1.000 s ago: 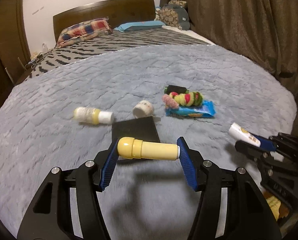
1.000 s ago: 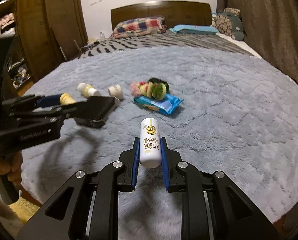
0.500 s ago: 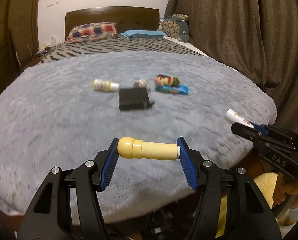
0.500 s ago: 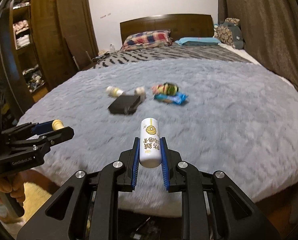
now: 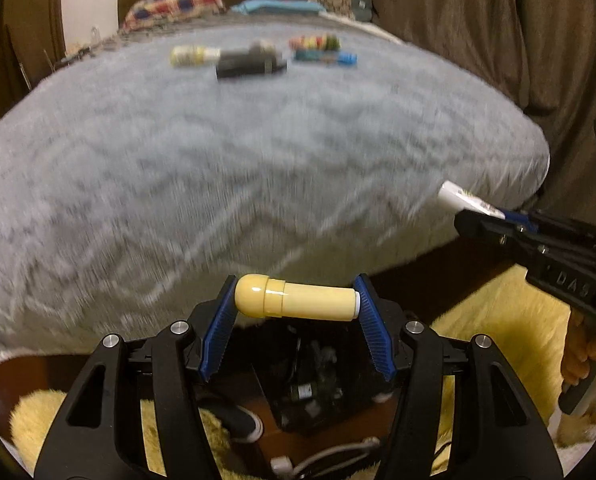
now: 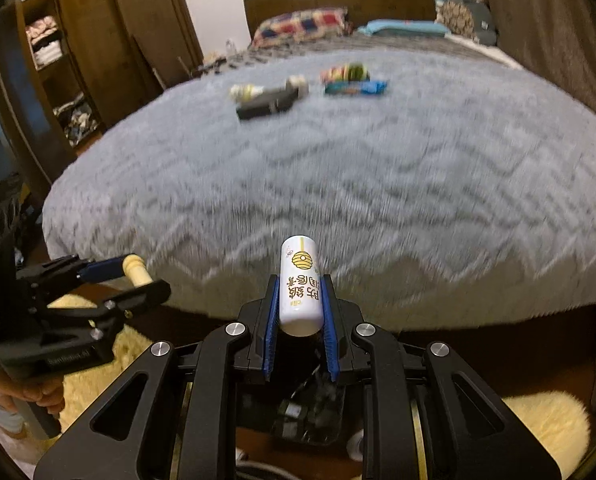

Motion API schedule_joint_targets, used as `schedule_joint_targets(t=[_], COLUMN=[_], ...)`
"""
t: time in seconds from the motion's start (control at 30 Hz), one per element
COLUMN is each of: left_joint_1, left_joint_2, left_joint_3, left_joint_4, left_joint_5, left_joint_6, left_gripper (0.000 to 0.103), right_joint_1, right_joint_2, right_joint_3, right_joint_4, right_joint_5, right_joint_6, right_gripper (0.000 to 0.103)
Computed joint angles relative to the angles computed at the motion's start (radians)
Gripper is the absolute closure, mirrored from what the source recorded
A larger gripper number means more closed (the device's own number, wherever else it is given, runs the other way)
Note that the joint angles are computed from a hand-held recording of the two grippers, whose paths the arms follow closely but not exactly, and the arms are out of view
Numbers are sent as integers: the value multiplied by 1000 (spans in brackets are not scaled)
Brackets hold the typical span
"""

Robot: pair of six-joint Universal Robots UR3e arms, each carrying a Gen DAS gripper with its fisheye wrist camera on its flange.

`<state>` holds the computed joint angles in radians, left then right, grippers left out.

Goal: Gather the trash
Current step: 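Lower both held items below the bed edge and open both tools to drop them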

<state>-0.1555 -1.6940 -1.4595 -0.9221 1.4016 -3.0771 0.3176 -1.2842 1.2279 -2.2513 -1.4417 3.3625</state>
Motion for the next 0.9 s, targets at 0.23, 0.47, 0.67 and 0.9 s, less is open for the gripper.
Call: schedule_joint_targets(t=[0.23,0.47,0.67,0.9], left_joint_1=[11,-2,0,8], left_joint_2=[-16,-74,-122,-168], left_joint_3=[-105,-148,-148,-102], left_joint_4=[15,6,-27,-67], left_joint_5=[-21,-14,-25,-44], left_joint_6=[16,24,34,50], left_gripper=[48,48,48,47], right_joint_1=[3,28,30,32], right_joint_2=[46,125,172,212], right_joint_3=[35,32,36,1], right_joint_4=[33,106,118,117], right_joint_5=[65,53,77,96], right_joint_6=[21,38,51,75], right_gripper=[82,82,82,82])
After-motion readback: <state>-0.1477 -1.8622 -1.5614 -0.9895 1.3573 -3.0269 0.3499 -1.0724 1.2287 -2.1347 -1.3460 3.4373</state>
